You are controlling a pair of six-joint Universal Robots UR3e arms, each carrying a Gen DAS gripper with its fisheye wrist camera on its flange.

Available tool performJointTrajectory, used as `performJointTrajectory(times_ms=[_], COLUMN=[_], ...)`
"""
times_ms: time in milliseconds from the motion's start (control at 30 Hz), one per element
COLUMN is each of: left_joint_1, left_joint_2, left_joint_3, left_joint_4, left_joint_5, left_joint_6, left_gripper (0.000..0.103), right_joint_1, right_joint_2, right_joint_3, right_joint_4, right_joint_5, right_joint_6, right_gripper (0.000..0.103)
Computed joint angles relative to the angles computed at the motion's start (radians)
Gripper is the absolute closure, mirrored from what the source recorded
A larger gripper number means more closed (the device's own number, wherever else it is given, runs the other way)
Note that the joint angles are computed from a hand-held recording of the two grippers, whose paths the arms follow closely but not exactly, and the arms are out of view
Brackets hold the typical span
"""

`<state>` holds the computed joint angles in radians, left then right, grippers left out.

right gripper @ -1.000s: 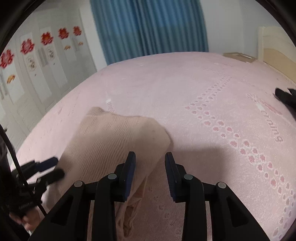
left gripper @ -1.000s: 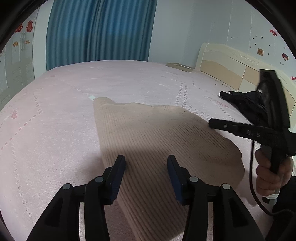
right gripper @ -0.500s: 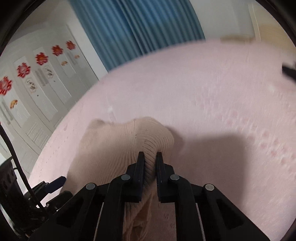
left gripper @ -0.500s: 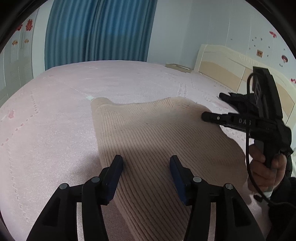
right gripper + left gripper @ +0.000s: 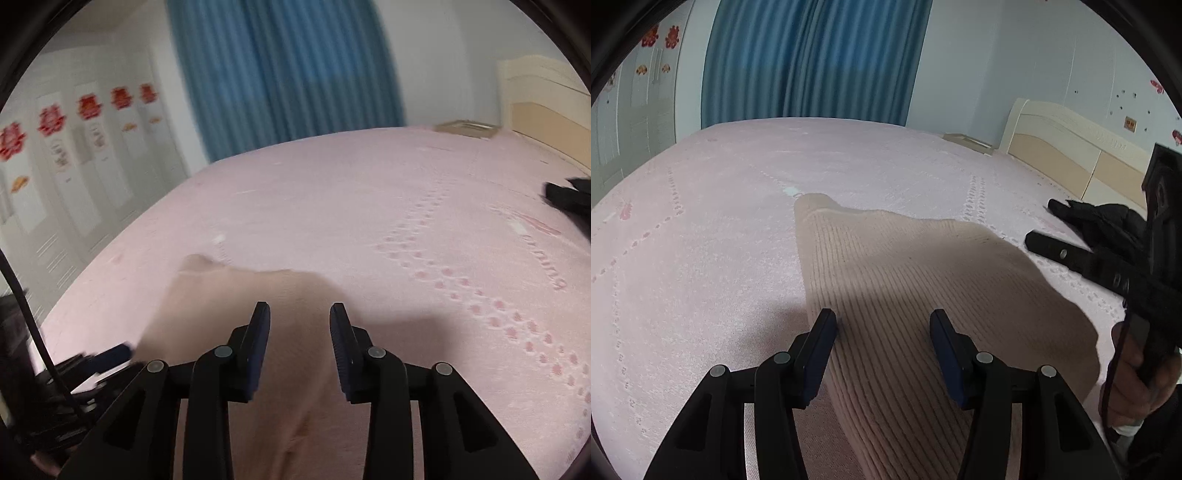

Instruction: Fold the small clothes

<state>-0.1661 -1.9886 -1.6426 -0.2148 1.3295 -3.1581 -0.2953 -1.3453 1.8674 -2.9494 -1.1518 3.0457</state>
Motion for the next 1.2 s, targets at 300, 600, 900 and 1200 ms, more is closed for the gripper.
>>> performJointTrajectory(times_ms=[300, 600, 900, 1200], left_joint_1=[0.026, 0.025, 0.008, -0.015], left_joint_2=[0.010, 0.012, 0.037, 0.062], left_joint_3=[-0.012, -0.011, -0.030, -0.023], left_joint_4=[-0.012, -0.025, -0.035, -0.100], left_joint_5=[-0.030, -0.033, -0.006, 0.045], left_joint_6=[-0.004, -0.003, -0.014, -0.066], left_gripper=[0.052, 0.052, 0.052, 0.052], right_joint_1=[0.084, 0.042, -0.003, 0.021], right_joint_2=[0.077, 0.039, -0.067, -0.145], right_joint_3=[-0.084, -0.061, 0.029, 0.073], right_joint_4=[0.130, 0.178, 0.148, 0.224], right_joint_5=[-0.121, -0.072, -0.060, -0.132], right_joint_6=[-0.104, -0.121, -0.051, -0.015], right_gripper=[0.070, 0.070, 0.061, 0.054])
